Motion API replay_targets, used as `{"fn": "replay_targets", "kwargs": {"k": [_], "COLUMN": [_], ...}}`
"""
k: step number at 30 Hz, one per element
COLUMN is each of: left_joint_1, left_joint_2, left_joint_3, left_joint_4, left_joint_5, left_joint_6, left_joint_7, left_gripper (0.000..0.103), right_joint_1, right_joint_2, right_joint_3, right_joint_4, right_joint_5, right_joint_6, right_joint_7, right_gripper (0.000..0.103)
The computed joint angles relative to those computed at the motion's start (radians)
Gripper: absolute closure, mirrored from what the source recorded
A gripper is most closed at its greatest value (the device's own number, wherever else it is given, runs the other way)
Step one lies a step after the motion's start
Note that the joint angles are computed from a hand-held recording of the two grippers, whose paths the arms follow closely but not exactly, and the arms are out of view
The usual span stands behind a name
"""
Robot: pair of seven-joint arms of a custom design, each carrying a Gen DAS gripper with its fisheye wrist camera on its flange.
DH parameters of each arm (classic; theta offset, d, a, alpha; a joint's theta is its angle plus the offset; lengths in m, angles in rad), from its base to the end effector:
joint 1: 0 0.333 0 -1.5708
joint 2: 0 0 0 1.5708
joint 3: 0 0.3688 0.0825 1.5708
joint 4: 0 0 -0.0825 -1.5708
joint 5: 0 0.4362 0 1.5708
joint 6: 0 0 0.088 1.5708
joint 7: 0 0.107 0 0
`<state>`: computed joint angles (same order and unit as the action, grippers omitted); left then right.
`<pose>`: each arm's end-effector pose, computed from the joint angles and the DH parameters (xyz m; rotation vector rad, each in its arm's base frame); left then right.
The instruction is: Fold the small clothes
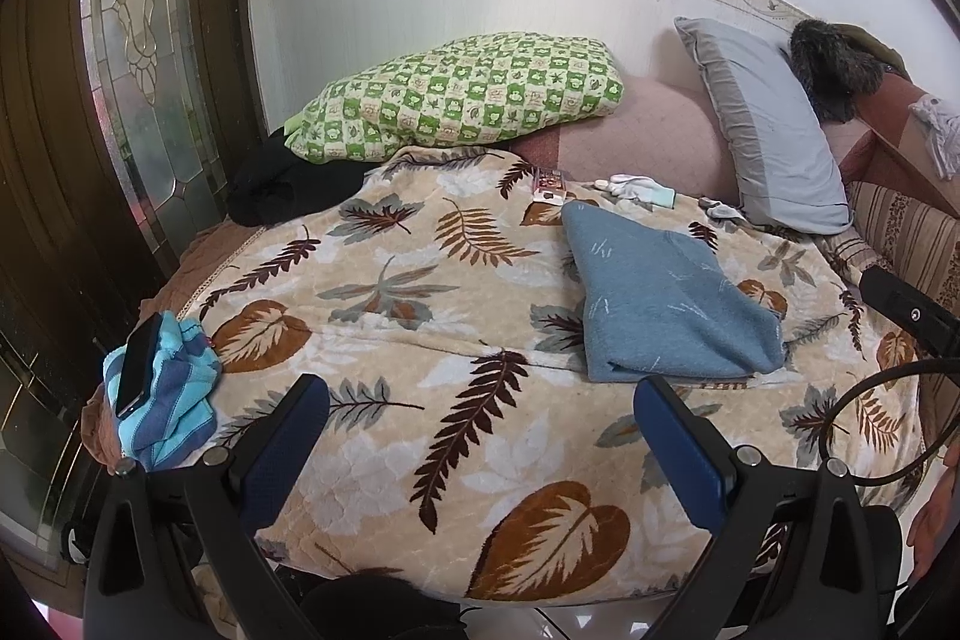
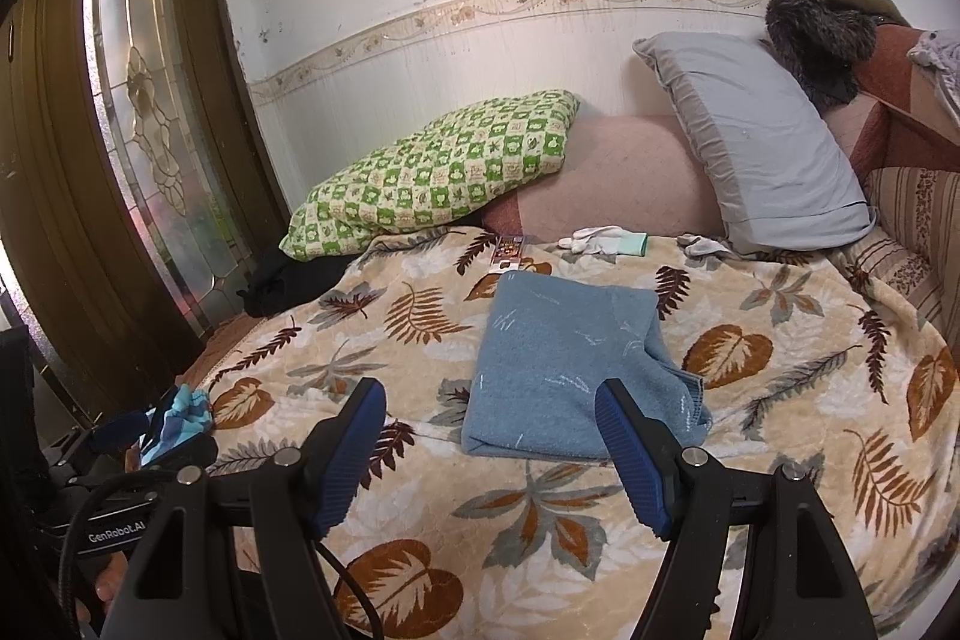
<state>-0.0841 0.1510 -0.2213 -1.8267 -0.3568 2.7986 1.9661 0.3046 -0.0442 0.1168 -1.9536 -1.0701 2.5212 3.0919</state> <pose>0.6816 -0.1874 0.5790 -1.4080 2.1212 -1.0217 0.5773 0.2692 0.5961 -1.2813 1.8969 -0.9286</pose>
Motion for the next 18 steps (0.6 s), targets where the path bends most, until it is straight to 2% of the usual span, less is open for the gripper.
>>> {"fn": "replay_targets", "kwargs": {"k": [18], "left_joint_1": [0.000], "left_joint_2": [-0.018], "left_joint_3": [0.005], "left_joint_4": [-0.006], "left_joint_5": [-0.018], "left_joint_6": [-0.014], "left_joint_7": [0.018], "left_gripper": [0.002], "right_joint_1": [-0.001], "right_joint_2": [-0.020], "right_joint_3": [0.012], "right_joint_4": [-0.016], "right_joint_5": [-0.009], "right_joint_6": [-0.009], "right_joint_7": [0.018], "right_gripper": [0.028]}}
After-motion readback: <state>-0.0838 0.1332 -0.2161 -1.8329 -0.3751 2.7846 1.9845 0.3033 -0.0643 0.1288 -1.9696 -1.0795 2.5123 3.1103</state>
